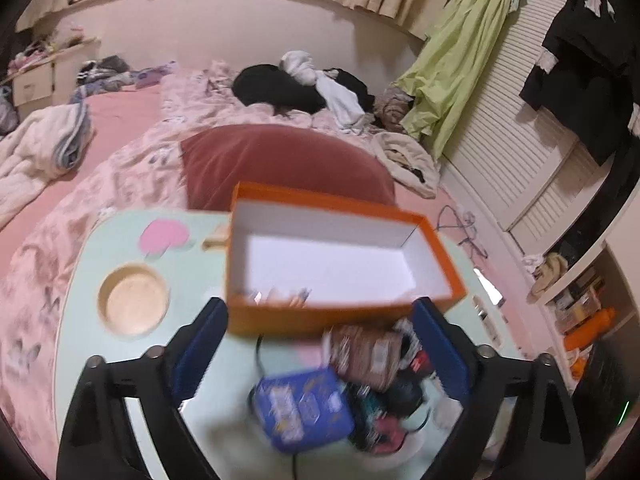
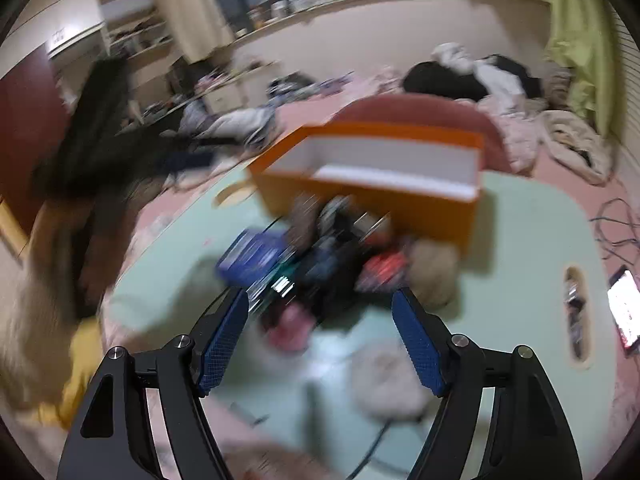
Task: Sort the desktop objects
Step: 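Grasp the metal ring keychain with the right gripper, set it on the table, then grasp the clear plastic-wrapped bag in the box with the left gripper, place it on the table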
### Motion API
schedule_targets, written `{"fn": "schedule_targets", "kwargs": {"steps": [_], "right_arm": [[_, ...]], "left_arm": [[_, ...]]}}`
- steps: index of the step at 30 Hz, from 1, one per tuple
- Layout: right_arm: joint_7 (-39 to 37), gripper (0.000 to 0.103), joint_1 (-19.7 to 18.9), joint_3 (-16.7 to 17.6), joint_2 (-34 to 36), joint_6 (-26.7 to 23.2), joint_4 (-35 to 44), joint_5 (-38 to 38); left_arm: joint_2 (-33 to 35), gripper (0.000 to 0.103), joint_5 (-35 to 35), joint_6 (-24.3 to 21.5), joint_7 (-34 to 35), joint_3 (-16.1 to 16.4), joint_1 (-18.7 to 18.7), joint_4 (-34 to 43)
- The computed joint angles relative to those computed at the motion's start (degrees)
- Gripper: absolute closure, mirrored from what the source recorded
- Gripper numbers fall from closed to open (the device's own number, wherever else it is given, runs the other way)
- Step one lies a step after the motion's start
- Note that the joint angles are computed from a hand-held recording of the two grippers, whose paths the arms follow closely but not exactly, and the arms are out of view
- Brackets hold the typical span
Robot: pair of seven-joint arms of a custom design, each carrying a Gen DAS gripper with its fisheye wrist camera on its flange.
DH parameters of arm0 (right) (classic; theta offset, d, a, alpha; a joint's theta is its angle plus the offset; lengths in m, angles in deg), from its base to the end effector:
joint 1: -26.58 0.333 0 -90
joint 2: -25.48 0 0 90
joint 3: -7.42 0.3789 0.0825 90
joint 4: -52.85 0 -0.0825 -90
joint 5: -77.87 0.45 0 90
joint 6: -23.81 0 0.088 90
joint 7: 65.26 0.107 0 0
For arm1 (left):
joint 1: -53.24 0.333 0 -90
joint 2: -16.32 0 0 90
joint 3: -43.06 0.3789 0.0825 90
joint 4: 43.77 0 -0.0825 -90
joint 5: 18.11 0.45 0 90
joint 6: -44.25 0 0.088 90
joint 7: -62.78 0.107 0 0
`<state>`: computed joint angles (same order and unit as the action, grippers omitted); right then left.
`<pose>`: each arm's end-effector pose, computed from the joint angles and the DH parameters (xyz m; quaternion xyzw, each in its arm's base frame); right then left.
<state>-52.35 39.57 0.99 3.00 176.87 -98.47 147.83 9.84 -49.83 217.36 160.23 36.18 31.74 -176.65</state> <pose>0.4461 0.0231 0.4176 -0.7694 0.4892 -0.0935 0.4000 0.5299 -0.2438 0.4999 -0.6108 0.6806 -0.3897 0.1086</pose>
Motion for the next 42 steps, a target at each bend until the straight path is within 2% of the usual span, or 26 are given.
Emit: {"fn": "schedule_targets", "kwargs": {"steps": [1, 3, 4, 5, 7, 8, 9, 10, 11, 13, 16, 17, 18, 19, 21, 25, 28, 32, 35, 38, 42], "right_arm": [[-1.4, 0.029, 0.4, 0.2, -0.8, -0.5, -1.1, -0.3], [-3.5, 0.029, 1.2, 0.4, -0.9, -0.8, -2.2, 0.0], [-2.9, 0.029, 1.4, 1.1, -0.7, -0.4, -2.5, -0.5], [-2.2, 0.029, 1.5, 1.7, -0.3, 0.2, -2.6, -1.4], [-1.6, 0.029, 1.6, 1.4, 0.2, -0.3, -2.3, -2.3], [-1.5, 0.029, 1.6, 1.2, -0.2, -0.6, -2.6, -2.3], [-1.4, 0.029, 1.5, 0.7, -0.2, -1.1, -2.5, -2.0], [-0.9, 0.029, 1.4, 0.6, -0.3, -1.3, -2.6, -2.0], [-0.1, 0.029, 1.2, 0.6, -0.4, -1.6, -2.6, -2.1], [0.7, 0.029, 0.9, 0.4, -0.1, -1.9, -2.6, -2.0], [1.5, 0.029, 0.6, 0.4, 0.1, -2.4, -2.2, -1.9], [1.7, 0.029, 0.4, 0.4, 0.3, -2.5, -2.0, -2.0], [1.7, 0.029, 0.4, 0.4, 0.3, -2.6, -2.0, -2.1], [1.8, 0.029, 0.3, 0.5, 0.4, -2.6, -1.9, -2.1], [1.9, 0.029, 0.3, 0.5, 0.5, -2.6, -1.8, -2.1], [2.2, 0.029, 0.1, 0.4, 0.6, -2.8, -1.6, -1.7], [2.9, 0.029, -0.1, 0.4, 0.9, -3.1, -1.3, -1.6], [2.8, 0.029, -0.4, 0.4, 1.3, -3.2, -1.1, -1.1], [2.8, 0.029, -0.6, 0.4, 1.3, -3.3, -1.0, -0.8], [3.1, 0.029, -1.0, 0.3, 1.5, -3.9, -0.8, -0.8], [4.2, 0.029, -1.5, 0.2, 2.1, -4.8, -0.3, -1.1]], "left_arm": [[0.9, 0.019, -1.5, -1.8, 1.8, 0.7, -0.6, 1.9], [3.6, 0.036, -7.3, -8.0, 7.7, 1.2, -0.7, 7.2], [5.1, 0.039, -8.3, -11.3, 8.6, 0.8, -0.1, 9.7], [7.5, 0.043, -6.8, -16.5, 7.6, 0.3, 0.8, 13.2], [11.5, 0.046, -5.2, -24.6, 6.9, -1.0, 2.4, 18.7], [14.6, 0.046, -4.8, -31.1, 6.4, -1.7, 3.3, 23.0], [16.7, 0.046, -4.8, -35.2, 5.7, -2.4, 4.2, 25.7], [20.3, 0.046, -4.6, -42.1, 3.9, -3.2, 5.1, 30.4], [22.7, 0.046, -3.3, -45.8, 1.8, -3.8, 5.6, 33.4], [26.3, 0.046, 1.9, -49.2, -2.7, -4.5, 5.2, 37.9], [29.3, 0.046, 7.8, -51.1, -4.8, -6.0, 4.9, 41.6], [30.5, 0.049, 10.5, -52.2, -5.9, -6.2, 4.4, 42.9], [31.2, 0.060, 12.3, -52.6, -6.8, -6.6, 4.4, 43.7], [31.8, 0.060, 13.2, -52.6, -7.3, -7.1, 4.6, 43.9], [32.2, 0.071, 13.3, -51.8, -7.5, -8.7, 5.8, 43.6], [30.2, 0.074, 10.5, -47.6, -5.2, -11.6, 9.4, 39.6], [26.4, 0.074, 4.8, -40.5, -0.9, -13.3, 12.2, 33.9], [17.2, 0.074, -8.0, -30.4, 8.9, -14.5, 14.9, 24.3], [8.3, 0.074, -18.6, -24.9, 17.4, -13.4, 14.7, 15.4], [1.5, 0.074, -23.9, -21.8, 21.7, -11.4, 12.5, 7.8], [-2.5, 0.073, -23.7, -18.2, 22.9, -9.7, 9.2, 0.8]]}}
